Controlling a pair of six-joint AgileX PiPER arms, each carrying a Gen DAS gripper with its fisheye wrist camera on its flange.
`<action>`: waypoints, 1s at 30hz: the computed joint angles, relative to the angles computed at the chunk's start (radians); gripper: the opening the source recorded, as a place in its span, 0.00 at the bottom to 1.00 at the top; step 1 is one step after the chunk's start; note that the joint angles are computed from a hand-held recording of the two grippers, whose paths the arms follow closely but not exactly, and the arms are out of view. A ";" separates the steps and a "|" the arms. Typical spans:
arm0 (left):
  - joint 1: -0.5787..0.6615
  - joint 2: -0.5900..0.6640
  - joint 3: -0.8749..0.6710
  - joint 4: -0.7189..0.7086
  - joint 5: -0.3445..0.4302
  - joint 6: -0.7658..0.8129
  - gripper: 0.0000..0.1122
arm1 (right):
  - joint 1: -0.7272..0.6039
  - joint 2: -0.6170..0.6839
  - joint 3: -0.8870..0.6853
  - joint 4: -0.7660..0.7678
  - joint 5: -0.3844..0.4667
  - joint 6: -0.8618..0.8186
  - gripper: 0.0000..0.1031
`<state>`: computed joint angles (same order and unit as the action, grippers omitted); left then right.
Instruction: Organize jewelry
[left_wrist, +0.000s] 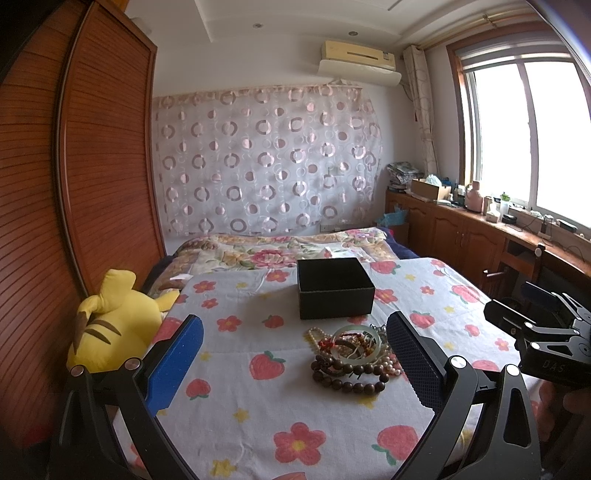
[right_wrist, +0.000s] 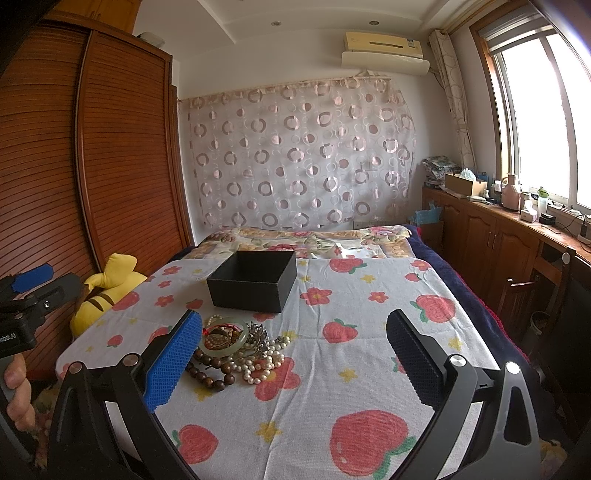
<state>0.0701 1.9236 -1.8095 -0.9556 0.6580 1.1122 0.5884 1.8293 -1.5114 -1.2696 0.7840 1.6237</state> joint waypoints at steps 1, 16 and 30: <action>0.000 0.000 0.000 0.000 0.000 0.000 0.85 | 0.000 0.000 0.000 0.000 0.000 0.000 0.98; 0.000 0.002 -0.003 0.002 0.003 -0.002 0.85 | -0.001 0.006 -0.009 0.006 -0.003 -0.008 0.98; -0.014 0.133 -0.133 0.148 0.099 -0.118 0.85 | -0.052 0.023 0.030 0.021 -0.103 -0.028 0.98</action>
